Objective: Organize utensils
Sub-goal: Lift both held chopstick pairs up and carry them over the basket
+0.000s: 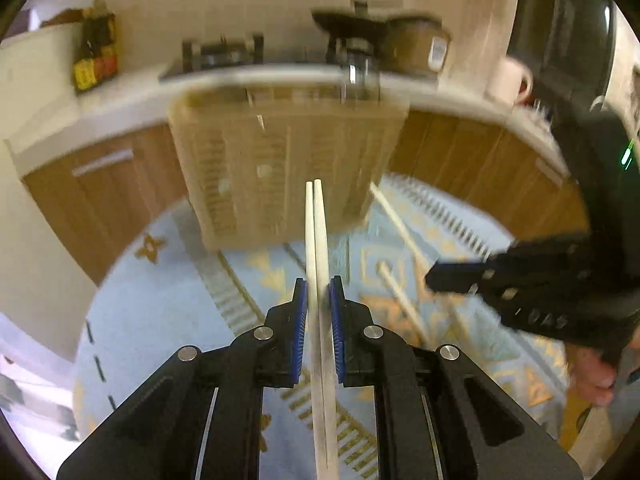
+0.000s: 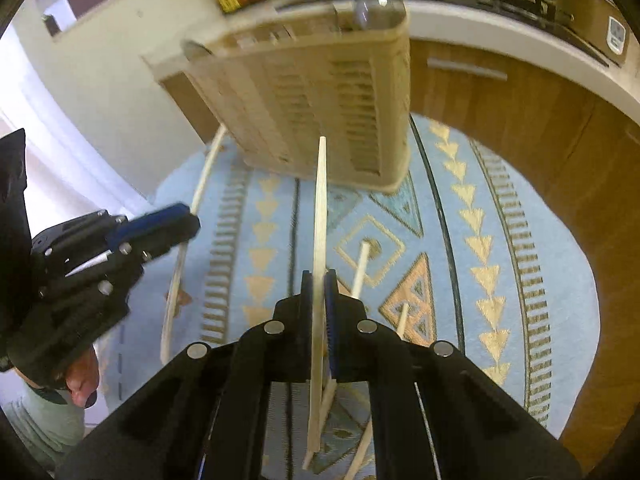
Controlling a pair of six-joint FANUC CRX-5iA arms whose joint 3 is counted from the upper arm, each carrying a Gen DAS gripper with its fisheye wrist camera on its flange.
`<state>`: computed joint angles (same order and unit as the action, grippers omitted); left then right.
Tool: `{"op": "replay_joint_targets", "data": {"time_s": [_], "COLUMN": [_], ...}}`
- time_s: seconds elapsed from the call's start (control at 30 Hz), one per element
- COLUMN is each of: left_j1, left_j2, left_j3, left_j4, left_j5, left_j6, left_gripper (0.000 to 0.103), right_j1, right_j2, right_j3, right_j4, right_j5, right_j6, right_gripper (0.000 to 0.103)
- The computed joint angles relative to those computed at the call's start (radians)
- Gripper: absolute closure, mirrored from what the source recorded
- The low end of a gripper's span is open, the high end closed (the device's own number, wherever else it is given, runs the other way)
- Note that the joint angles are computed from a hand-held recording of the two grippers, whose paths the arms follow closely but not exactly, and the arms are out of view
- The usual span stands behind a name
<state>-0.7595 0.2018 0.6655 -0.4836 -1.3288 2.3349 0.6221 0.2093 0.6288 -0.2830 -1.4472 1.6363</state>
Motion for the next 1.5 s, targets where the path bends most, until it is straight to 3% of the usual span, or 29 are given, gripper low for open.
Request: {"op": "replay_joint_targets", "data": {"time_s": [0.2,0.6,0.83,1.2,1.5], "left_j1": [-0.063,-0.120,-0.073,-0.047,-0.041], "left_j2": [-0.012,0.012,0.079,0.162,0.174], "left_j3": [0.047,0.159,0.239,0.284,0.251], "left_j4": [-0.157,-0.456,-0.508,-0.636,-0.671], "left_j5": [0.057,0.179,0.262,0.276,0.266], "left_j6": [0.057,0.165,0.190,0.274,0.316], "left_gripper": [0.093,0.093,0.093,0.093,0.093], "right_j1": [-0.047,-0.119,-0.095,-0.002,0.014], "right_j2": [-0.024,-0.045,0.005,0.050,0.042], "right_j3": [0.045,0.136,0.179,0.083,-0.021], "right_j4": [-0.094,-0.272,-0.192,0.068,0.100], "right_j5": [0.040,0.267,0.450,0.726,0.830], "right_j6": [0.045,0.110,0.076,0.006,0.021], "right_gripper": [0.099,0.099,0.099,0.099,0.099]}}
